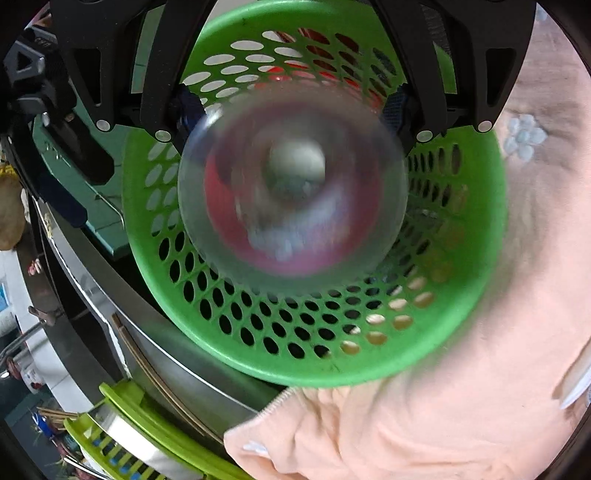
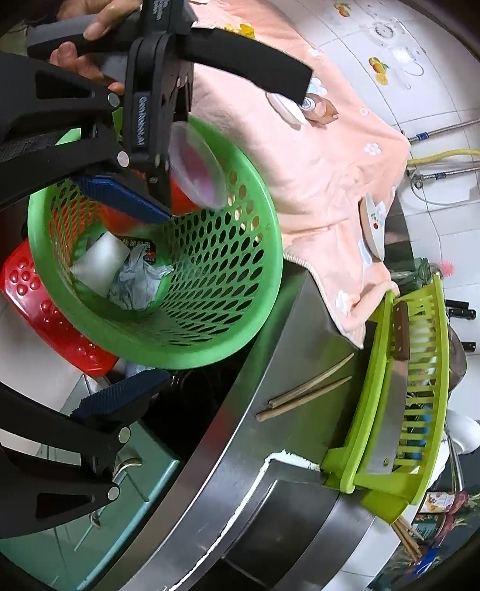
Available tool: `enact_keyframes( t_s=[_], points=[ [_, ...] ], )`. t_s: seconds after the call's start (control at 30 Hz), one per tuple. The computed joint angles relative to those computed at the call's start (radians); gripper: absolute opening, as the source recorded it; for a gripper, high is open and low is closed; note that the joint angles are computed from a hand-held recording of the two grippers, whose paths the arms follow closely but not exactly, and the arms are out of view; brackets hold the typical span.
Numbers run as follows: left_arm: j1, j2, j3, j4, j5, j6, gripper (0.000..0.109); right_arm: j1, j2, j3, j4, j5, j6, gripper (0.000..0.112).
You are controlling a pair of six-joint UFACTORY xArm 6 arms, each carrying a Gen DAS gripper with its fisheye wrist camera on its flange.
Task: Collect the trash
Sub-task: 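Carry the red printed cup over the green basket and open the left gripper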
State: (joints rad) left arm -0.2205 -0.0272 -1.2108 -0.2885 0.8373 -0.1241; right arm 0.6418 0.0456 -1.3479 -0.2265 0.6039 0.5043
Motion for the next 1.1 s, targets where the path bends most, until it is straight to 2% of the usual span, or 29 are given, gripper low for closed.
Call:
enact_keyframes(
  t_s=[0.3, 0.5, 0.8, 1.1],
  points=[
    [-0.005, -0.003, 0.014, -0.02, -0.011, 0.025, 0.077, 0.001, -0.013, 0.019, 0.001, -0.008, 0.014, 0.078],
    [0.007, -0.054, 0.056, -0.024, -0.023, 0.034, 0.077, 0.014, -0.01, 0.008, -0.006, 0.0, 0.013, 0.078],
    [0.047, -0.186, 0.147, 0.052, -0.082, 0.004, 0.077, 0.053, 0.022, -0.045, 0.012, 0.012, -0.018, 0.081],
    [0.139, -0.343, 0.249, 0.109, -0.108, -0.034, 0.077, 0.109, 0.105, -0.176, 0.037, 0.039, -0.078, 0.082]
  ],
)
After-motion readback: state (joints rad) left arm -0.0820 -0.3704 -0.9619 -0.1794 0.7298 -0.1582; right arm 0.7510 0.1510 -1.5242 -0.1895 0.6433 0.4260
